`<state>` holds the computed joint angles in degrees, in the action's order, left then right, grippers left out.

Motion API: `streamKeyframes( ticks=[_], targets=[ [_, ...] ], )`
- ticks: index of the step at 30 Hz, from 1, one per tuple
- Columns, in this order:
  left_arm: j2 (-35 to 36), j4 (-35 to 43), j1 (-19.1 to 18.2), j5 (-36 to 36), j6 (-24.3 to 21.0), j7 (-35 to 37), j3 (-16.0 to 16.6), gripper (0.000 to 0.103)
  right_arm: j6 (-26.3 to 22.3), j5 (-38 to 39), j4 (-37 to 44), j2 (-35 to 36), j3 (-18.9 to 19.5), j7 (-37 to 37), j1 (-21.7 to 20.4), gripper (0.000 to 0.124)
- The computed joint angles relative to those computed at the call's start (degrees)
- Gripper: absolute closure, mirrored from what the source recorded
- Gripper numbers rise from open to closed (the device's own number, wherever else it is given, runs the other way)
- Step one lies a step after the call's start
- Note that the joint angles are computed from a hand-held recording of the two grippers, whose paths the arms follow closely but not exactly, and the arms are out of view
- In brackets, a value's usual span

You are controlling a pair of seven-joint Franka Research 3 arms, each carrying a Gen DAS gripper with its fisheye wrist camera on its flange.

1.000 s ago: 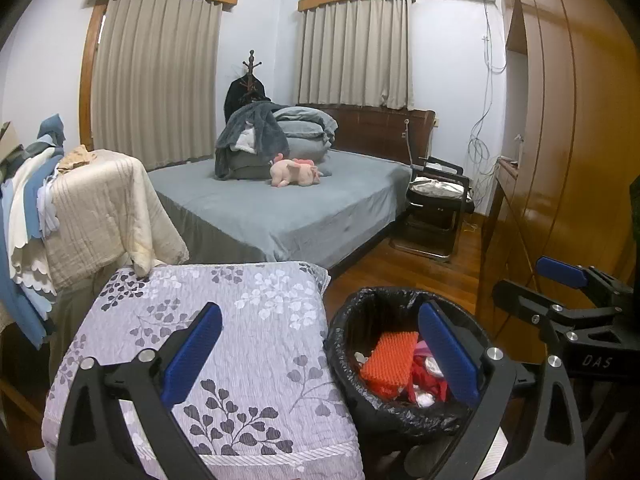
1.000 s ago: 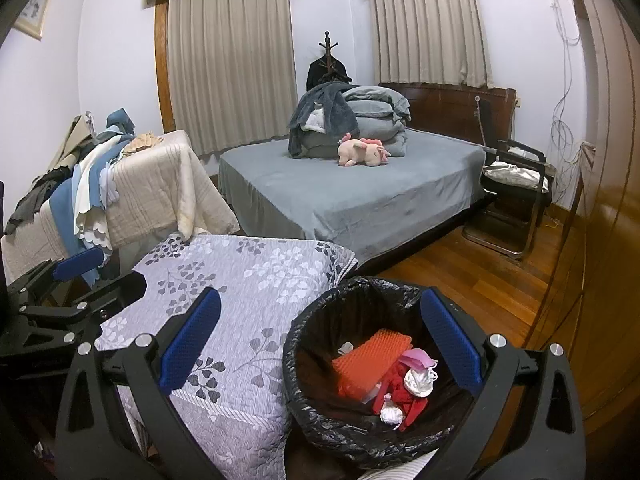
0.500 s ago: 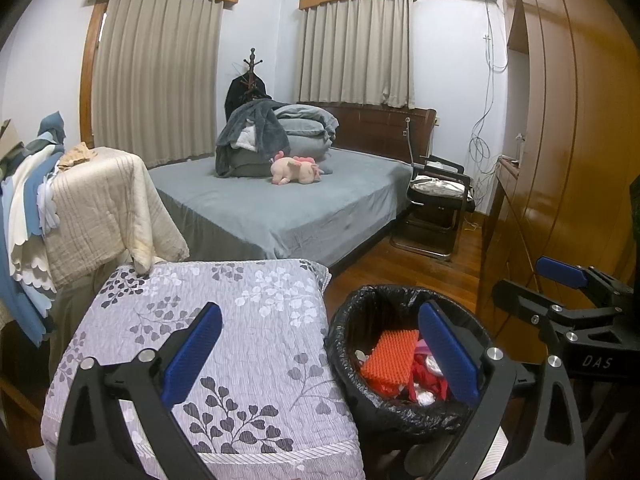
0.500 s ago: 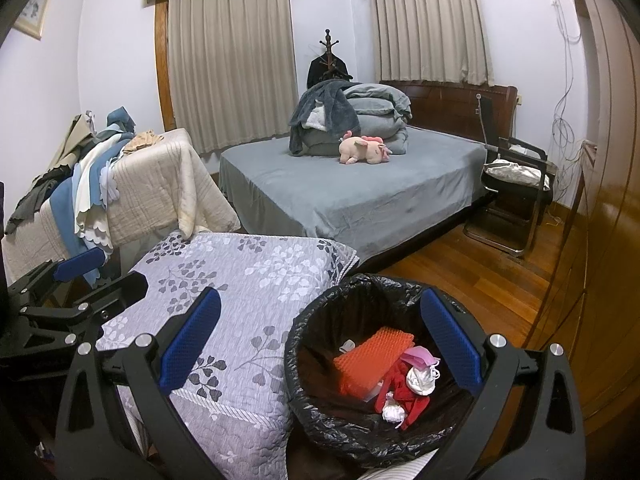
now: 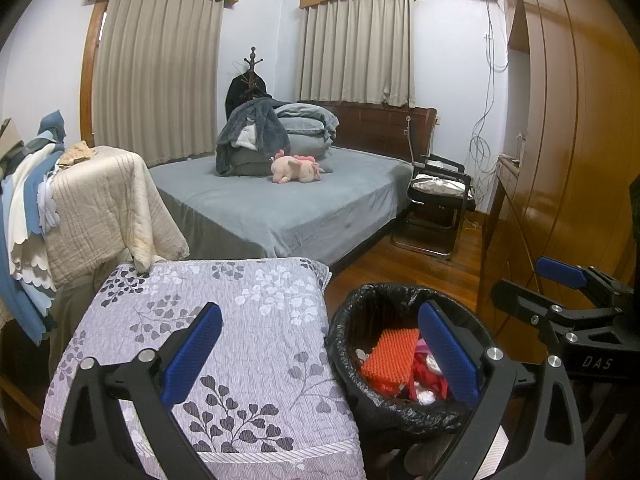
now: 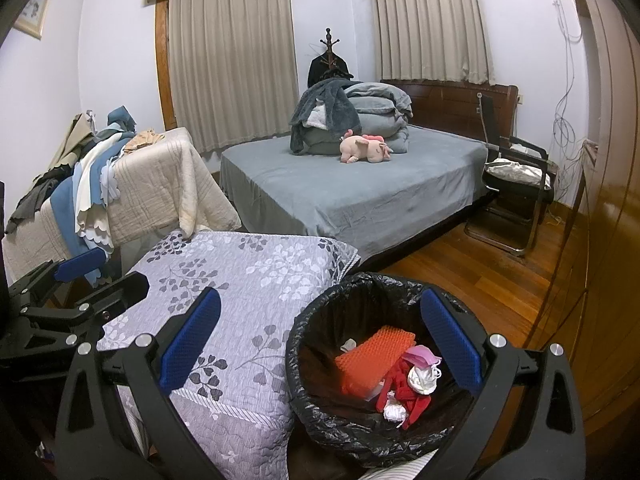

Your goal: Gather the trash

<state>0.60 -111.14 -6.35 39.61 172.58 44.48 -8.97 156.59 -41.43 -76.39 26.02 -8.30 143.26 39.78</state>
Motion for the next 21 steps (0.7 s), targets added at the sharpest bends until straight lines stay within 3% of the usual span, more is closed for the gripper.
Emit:
streamKeyframes(
  ticks=[21],
  targets=[
    [-0.51,-1.20,0.05,-0.79,0.16,0.28,-0.17,0.006,-0.35,0.34,0.11,-0.01,0.13,-0.23,0.05,0.027]
  ],
)
